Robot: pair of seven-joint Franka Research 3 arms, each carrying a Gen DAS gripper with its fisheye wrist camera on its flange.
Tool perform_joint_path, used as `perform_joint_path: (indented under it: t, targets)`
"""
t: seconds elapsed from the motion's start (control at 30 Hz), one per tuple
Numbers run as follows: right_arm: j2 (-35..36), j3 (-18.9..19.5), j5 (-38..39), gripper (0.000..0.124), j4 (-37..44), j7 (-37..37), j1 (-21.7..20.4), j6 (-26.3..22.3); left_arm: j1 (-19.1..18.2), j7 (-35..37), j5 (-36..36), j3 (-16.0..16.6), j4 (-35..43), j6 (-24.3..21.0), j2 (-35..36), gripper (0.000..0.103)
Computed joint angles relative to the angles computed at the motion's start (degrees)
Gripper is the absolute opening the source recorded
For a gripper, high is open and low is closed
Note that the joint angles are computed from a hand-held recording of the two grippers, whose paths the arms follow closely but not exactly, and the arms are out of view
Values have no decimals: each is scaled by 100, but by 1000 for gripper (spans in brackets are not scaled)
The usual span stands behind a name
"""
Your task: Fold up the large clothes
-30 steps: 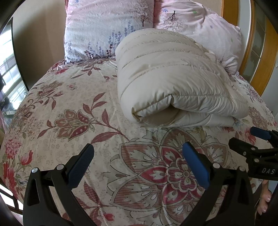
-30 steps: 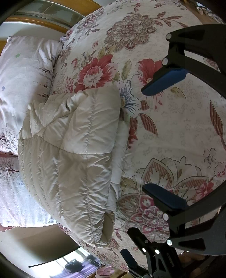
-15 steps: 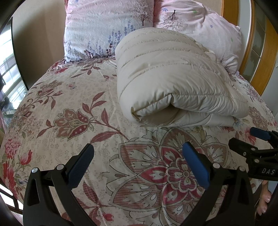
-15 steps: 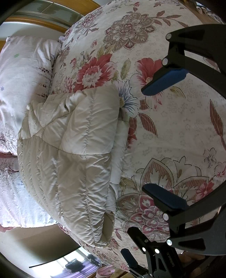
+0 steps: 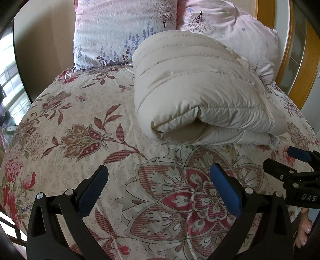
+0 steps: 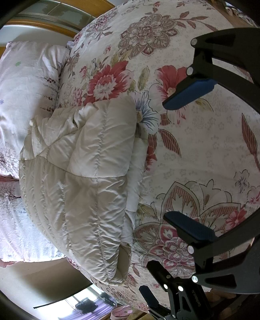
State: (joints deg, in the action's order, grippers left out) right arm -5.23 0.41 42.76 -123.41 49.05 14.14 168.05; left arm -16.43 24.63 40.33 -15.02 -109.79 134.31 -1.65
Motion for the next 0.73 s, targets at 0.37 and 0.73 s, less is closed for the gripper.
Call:
perform_joint_path:
  t: [0.37,0.73]
  targets:
    - [32,32,-16,101,-14,70,19,0,10,66,-40,9,5,24,6,102]
    - [30,23,-57,101,3,114,19,-28,23,129,-126,21,8,27,9,102]
